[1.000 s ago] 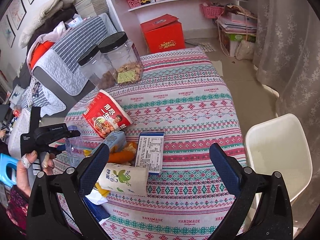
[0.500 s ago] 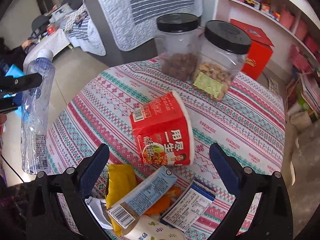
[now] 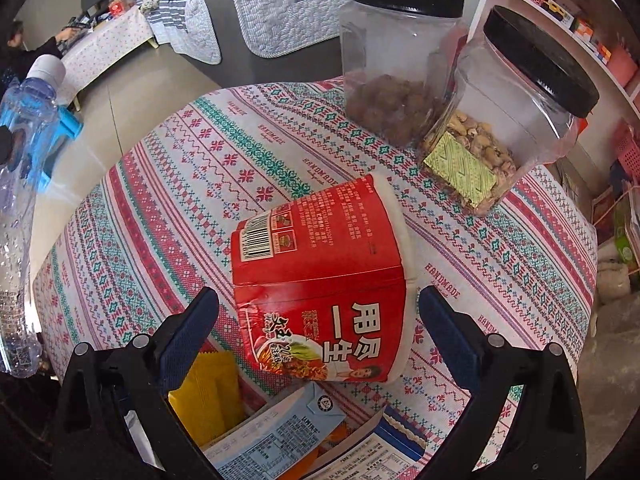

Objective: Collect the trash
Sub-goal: 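Lift the bottle with the left tool while the right tool grasps the red noodle cup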

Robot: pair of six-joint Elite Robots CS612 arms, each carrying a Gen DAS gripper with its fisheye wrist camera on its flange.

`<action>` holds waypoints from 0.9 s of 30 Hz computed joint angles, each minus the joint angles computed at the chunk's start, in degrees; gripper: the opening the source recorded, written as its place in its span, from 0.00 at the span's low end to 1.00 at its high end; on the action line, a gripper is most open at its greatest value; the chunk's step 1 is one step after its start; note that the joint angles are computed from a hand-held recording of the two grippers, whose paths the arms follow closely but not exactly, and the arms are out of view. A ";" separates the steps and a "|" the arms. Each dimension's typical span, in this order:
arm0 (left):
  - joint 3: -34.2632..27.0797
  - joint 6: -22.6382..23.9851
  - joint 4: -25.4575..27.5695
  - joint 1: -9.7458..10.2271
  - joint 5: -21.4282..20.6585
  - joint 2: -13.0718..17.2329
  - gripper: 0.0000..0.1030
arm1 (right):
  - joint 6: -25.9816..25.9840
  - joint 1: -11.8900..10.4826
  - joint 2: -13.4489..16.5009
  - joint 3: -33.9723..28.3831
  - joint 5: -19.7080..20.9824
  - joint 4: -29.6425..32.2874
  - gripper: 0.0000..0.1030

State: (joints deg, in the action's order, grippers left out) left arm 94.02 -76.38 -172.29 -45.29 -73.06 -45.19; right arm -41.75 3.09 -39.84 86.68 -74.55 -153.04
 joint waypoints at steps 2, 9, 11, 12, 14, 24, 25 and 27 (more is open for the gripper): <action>-0.12 -0.16 0.69 0.03 0.10 0.02 0.58 | 1.59 -0.13 0.24 0.18 -0.06 -1.38 0.85; -0.33 0.00 0.54 -0.03 0.15 0.16 0.58 | 6.83 -0.98 -0.19 1.27 1.86 -3.17 0.82; -0.25 0.20 0.17 -0.17 0.49 0.08 0.58 | 8.19 -1.28 -0.64 1.90 2.35 -4.21 0.82; -0.17 0.24 -0.07 -0.23 0.70 0.02 0.58 | 8.67 -1.46 -0.95 2.30 2.59 -4.81 0.82; 0.09 0.37 -0.95 -0.40 1.21 -0.09 0.58 | 9.73 -1.82 -1.60 3.03 3.09 -6.14 0.82; -0.78 3.94 -4.84 -2.02 4.23 -0.41 0.58 | 16.75 -4.95 -6.71 8.57 5.22 -16.25 0.82; -0.96 4.42 -5.25 -2.23 4.45 -0.38 0.58 | 17.26 -5.38 -7.38 9.38 5.23 -17.37 0.82; -1.44 5.45 -6.09 -2.67 4.78 -0.26 0.58 | 18.17 -6.41 -8.82 11.10 5.24 -19.46 0.83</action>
State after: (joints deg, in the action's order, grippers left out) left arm 92.58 -70.93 -178.38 -47.96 -68.28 -45.45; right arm -23.58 -3.32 -48.67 97.78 -69.31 -172.50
